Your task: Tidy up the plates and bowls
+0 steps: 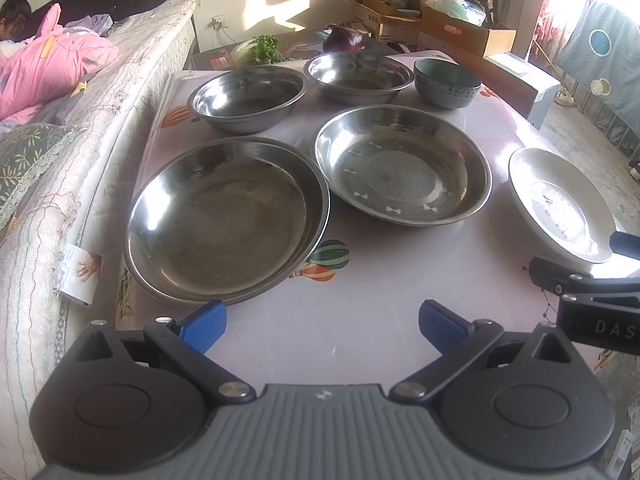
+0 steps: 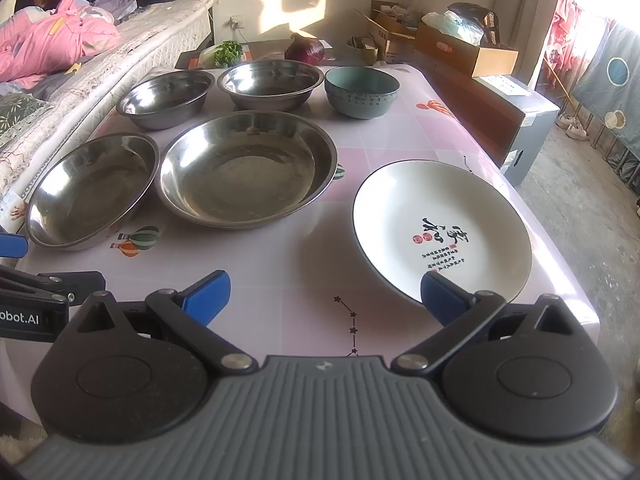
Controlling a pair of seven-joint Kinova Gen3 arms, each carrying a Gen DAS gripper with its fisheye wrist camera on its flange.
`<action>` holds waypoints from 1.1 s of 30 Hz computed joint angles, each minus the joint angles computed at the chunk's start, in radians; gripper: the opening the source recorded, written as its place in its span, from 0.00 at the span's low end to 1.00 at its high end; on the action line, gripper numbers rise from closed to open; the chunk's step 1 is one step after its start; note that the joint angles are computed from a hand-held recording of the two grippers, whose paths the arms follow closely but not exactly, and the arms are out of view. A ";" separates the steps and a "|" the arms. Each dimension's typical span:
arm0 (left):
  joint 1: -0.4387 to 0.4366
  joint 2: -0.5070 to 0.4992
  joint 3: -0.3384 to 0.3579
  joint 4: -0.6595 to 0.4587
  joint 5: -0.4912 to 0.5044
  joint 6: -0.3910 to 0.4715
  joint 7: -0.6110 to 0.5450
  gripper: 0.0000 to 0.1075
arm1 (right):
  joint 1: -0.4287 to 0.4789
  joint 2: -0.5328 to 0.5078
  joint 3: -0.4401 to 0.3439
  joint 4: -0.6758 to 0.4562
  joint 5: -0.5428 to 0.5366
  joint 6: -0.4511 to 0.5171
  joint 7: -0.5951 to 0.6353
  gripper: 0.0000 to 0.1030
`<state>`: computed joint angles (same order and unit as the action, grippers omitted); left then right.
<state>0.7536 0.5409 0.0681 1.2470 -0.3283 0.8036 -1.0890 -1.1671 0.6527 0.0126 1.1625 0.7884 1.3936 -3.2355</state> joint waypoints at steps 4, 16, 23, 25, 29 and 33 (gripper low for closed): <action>0.006 0.011 -0.019 -0.041 -0.036 0.000 -0.004 0.95 | 0.001 -0.007 0.008 0.003 0.029 -0.003 0.016 0.99; -0.045 0.157 -0.069 -0.396 -0.047 0.084 -0.077 0.96 | 0.100 -0.074 0.022 0.018 0.179 -0.204 0.100 0.99; -0.094 0.275 -0.093 -0.605 0.002 0.143 -0.114 0.96 | 0.223 -0.013 0.023 -0.136 0.072 -0.361 0.322 0.99; -0.109 0.306 -0.096 -0.647 0.019 0.147 -0.128 0.96 | 0.250 0.017 0.030 -0.188 0.036 -0.401 0.377 0.99; -0.136 0.381 -0.103 -0.756 0.051 0.183 -0.151 0.96 | 0.320 0.084 0.028 -0.289 -0.055 -0.506 0.468 0.99; -0.171 0.440 -0.112 -0.830 0.084 0.192 -0.143 0.95 | 0.381 0.158 0.031 -0.377 -0.142 -0.620 0.519 0.99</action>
